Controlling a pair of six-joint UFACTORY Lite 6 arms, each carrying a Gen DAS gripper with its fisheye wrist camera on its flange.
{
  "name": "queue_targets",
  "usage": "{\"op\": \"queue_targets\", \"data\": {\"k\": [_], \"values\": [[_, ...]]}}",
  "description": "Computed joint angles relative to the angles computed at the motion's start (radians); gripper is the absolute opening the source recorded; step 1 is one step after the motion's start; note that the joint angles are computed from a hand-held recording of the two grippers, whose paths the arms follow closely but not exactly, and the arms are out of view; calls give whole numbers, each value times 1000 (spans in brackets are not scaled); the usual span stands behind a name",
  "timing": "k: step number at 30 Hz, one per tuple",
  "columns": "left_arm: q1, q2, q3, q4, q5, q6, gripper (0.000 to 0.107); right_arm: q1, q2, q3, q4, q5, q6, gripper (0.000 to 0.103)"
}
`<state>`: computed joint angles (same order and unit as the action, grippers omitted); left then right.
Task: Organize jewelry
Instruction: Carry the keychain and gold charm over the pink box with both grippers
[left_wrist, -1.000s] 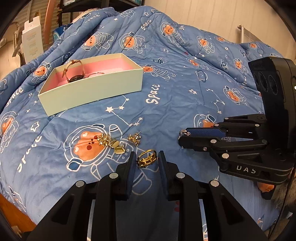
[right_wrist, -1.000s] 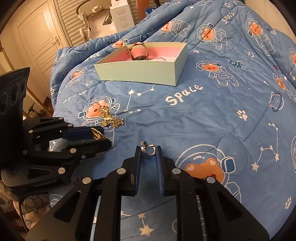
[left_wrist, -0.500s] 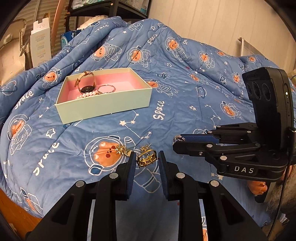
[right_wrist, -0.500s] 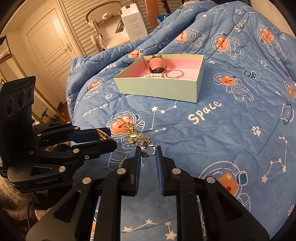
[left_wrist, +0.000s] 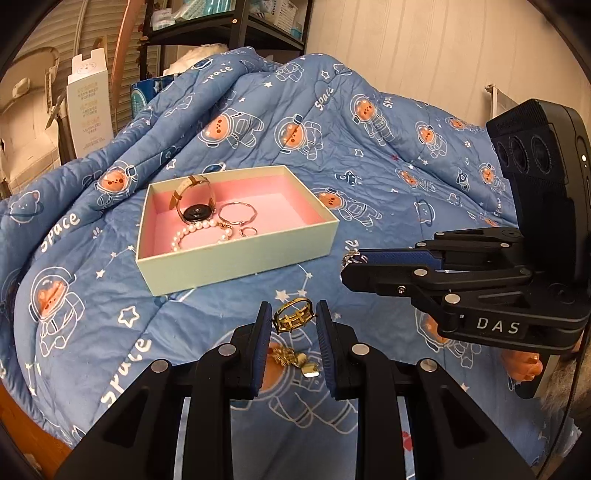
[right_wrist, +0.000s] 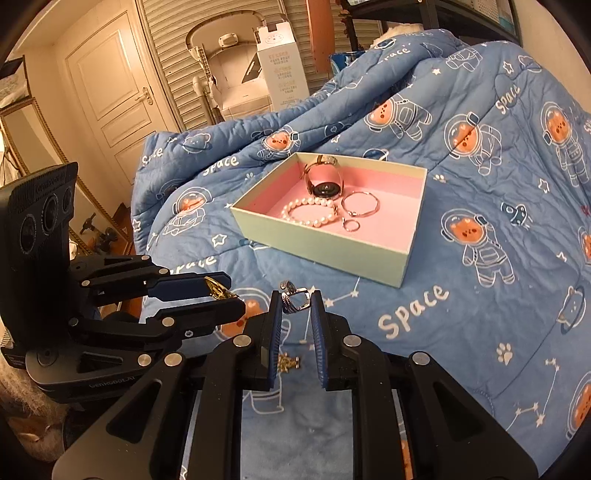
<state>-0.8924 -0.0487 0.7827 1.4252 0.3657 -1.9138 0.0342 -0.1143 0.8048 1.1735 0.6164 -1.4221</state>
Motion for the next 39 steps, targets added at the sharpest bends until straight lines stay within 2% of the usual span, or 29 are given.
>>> {"op": "queue_targets", "data": {"k": [8, 14, 19, 24, 29, 39], "values": [[173, 36, 105, -161, -77, 258, 24, 75, 205, 259, -113, -84, 201, 17], [297, 117, 195, -335, -127, 478, 24, 147, 331, 383, -231, -219, 412, 16], [353, 209, 292, -462, -109, 643, 24, 175, 452, 504, -381, -247, 612, 17], [380, 263, 357, -575, -110, 769, 24, 172, 541, 616, -482, -199, 714, 17], [394, 313, 408, -709, -114, 913, 24, 160, 637, 764, -560, -82, 748, 17], [413, 413, 508, -834, -85, 1062, 24, 156, 809, 1013, -710, 58, 834, 17]]}}
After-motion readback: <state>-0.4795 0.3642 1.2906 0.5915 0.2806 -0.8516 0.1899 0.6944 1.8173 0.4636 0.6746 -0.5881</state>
